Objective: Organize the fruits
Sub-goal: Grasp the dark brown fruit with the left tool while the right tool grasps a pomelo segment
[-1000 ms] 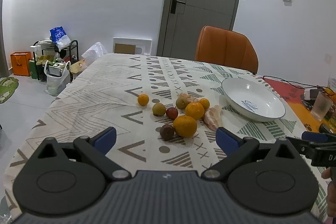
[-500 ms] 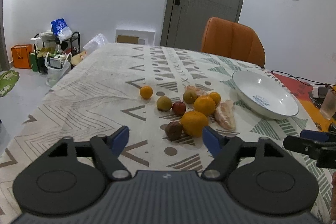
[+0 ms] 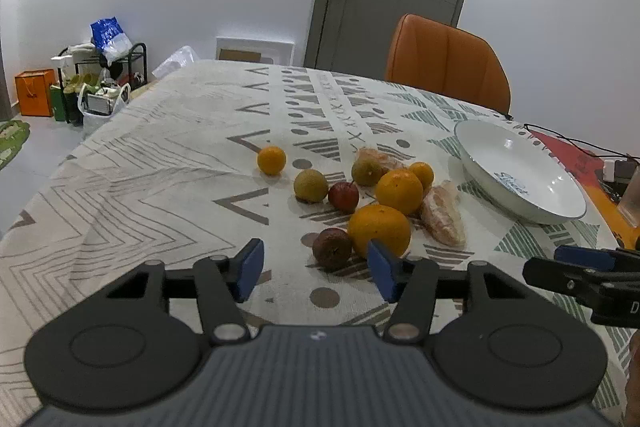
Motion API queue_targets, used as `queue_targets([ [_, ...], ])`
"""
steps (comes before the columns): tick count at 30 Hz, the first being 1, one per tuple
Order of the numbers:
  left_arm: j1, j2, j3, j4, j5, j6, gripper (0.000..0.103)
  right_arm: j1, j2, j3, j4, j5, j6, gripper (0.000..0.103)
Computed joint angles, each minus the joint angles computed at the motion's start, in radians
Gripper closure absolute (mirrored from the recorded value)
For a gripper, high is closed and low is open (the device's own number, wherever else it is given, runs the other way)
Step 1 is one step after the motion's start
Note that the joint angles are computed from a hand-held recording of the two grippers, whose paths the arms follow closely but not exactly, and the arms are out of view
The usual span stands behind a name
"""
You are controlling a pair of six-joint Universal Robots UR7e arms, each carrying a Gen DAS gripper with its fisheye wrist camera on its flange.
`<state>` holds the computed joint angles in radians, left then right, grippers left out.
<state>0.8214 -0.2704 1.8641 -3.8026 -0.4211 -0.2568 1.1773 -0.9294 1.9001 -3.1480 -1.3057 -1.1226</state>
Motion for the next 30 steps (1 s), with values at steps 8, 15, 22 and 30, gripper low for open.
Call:
queue_targets([
  [8, 0.033, 0.01, -0.036, 0.02, -0.027, 0.025, 0.059, 0.018, 0.038, -0.036, 0.009, -0.027, 0.012, 0.03],
  [15, 0.051, 0.017, -0.058, -0.008, -0.043, 0.07, 0.075, 0.035, 0.072, -0.068, 0.024, -0.06, 0.024, 0.035],
  [22, 0.057, 0.003, -0.042, -0.034, -0.046, 0.053, 0.081, 0.06, 0.11, -0.1, 0.02, -0.081, 0.031, 0.035],
  [30, 0.058, -0.015, -0.015, -0.062, -0.027, 0.033, 0.081, 0.092, 0.161, -0.138, -0.004, -0.104, 0.042, 0.035],
])
